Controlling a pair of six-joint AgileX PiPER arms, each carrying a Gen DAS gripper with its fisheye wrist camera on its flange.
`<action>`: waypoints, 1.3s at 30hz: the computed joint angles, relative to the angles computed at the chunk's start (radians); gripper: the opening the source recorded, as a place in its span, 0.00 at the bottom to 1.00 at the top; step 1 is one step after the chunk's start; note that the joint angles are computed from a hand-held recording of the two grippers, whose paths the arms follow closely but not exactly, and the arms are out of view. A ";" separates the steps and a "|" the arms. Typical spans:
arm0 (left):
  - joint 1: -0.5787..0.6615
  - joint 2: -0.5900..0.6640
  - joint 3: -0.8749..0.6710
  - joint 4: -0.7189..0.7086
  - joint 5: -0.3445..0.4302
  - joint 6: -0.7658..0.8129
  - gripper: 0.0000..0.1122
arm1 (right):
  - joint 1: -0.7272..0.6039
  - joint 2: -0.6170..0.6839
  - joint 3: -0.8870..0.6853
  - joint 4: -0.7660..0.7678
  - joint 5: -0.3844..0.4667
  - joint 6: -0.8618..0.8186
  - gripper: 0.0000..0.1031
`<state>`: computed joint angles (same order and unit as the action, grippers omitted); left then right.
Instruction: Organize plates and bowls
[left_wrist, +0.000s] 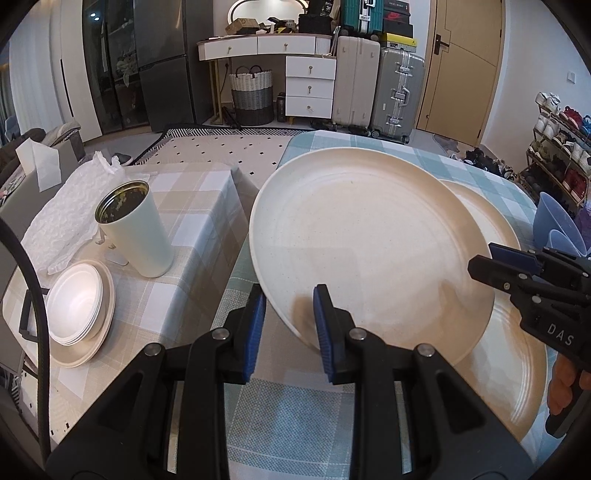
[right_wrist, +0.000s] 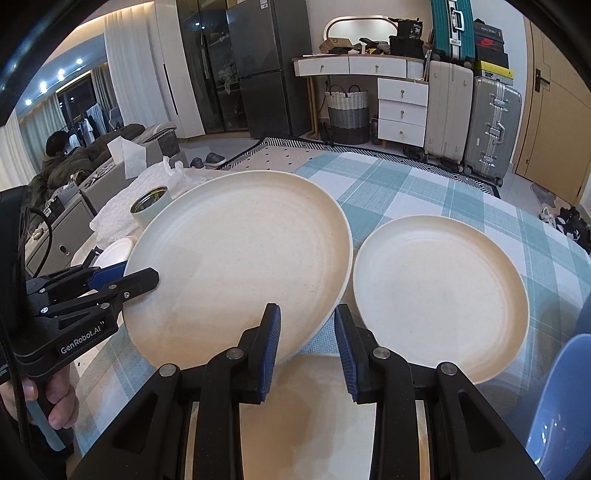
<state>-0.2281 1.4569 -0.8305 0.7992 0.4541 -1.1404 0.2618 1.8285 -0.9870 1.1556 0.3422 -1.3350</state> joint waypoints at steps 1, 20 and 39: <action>-0.015 -0.009 0.001 0.005 0.011 -0.011 0.21 | -0.005 -0.012 0.010 0.004 0.002 -0.006 0.30; -0.366 -0.128 0.026 0.121 0.259 -0.271 0.21 | -0.141 -0.231 0.234 0.160 0.057 -0.227 0.30; -0.661 -0.128 0.000 0.157 0.439 -0.422 0.22 | -0.263 -0.403 0.409 0.169 0.088 -0.285 0.30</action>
<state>-0.8893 1.3293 -0.8306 0.9562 0.8934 -1.5624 -0.0016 1.4251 -0.5779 1.3248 0.4299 -1.6201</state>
